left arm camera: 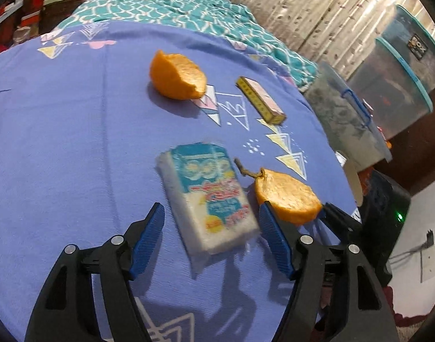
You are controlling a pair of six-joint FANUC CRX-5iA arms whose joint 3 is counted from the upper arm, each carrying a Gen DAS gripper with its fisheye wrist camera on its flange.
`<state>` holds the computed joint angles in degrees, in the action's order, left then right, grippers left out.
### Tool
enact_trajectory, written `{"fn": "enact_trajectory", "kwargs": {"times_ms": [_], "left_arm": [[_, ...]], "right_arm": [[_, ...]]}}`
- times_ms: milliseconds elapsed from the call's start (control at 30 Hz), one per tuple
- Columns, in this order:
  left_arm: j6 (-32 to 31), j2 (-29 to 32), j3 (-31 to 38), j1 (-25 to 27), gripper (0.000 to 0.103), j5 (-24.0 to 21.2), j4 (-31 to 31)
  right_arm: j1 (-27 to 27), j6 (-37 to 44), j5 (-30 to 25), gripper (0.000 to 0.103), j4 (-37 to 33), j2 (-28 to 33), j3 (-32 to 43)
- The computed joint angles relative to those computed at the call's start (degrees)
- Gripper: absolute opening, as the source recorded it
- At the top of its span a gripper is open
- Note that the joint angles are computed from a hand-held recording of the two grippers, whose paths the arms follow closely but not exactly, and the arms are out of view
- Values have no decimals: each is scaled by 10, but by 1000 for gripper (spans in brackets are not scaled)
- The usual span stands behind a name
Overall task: Collect trash
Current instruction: 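Grasp the blue-and-white packet with the left tool while the right grasps an orange peel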
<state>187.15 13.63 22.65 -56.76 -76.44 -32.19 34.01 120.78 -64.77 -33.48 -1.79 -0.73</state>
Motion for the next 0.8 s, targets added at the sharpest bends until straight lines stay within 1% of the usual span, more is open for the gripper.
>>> {"fn": "enact_trajectory", "kwargs": {"times_ms": [33,100,133,233,300,367,433,467,500,533,567,633,700,733,800], "left_arm": [[-3,4,5,1,67,-8,0],[-9,11,14,5,76,-17,4],[-13,16,20,9,79,-19,8],[-32,28,33,21,86,-16,19],[-57,49,56,30,88,-31,27],[-86,77,84,44,88,-59,52],[-100,97,101,49,79,-74,64],[-111,111,120,46,71,-95,59],[-128,125,139,42,66,-112,52],[-145,130,145,43,65,-111,57],[-165,132,148,43,63,-95,63],[-188,128,142,46,62,-51,74],[-214,142,167,42,62,-45,69],[-230,149,178,44,62,-34,73],[-253,158,183,54,62,-1,100]], "right_arm": [[-5,7,-3,66,-7,-1,0],[-24,21,-10,48,-32,-4,3],[-31,25,-14,47,-40,-4,6],[-41,15,4,43,-34,-15,-6],[-57,3,14,42,-35,-25,-16],[-59,-2,21,41,-31,-29,-20],[-71,-12,38,41,-26,-37,-30],[-80,-17,49,41,-25,-43,-35],[-88,-19,57,41,-23,-45,-37],[-98,-24,64,41,-22,-46,-38],[-106,-27,69,40,-23,-45,-37],[-129,-40,76,40,-26,-40,-32],[-149,-46,75,40,-31,-33,-25],[-158,-48,73,40,-33,-29,-21],[-170,-54,71,40,-28,-20,-18]]}}
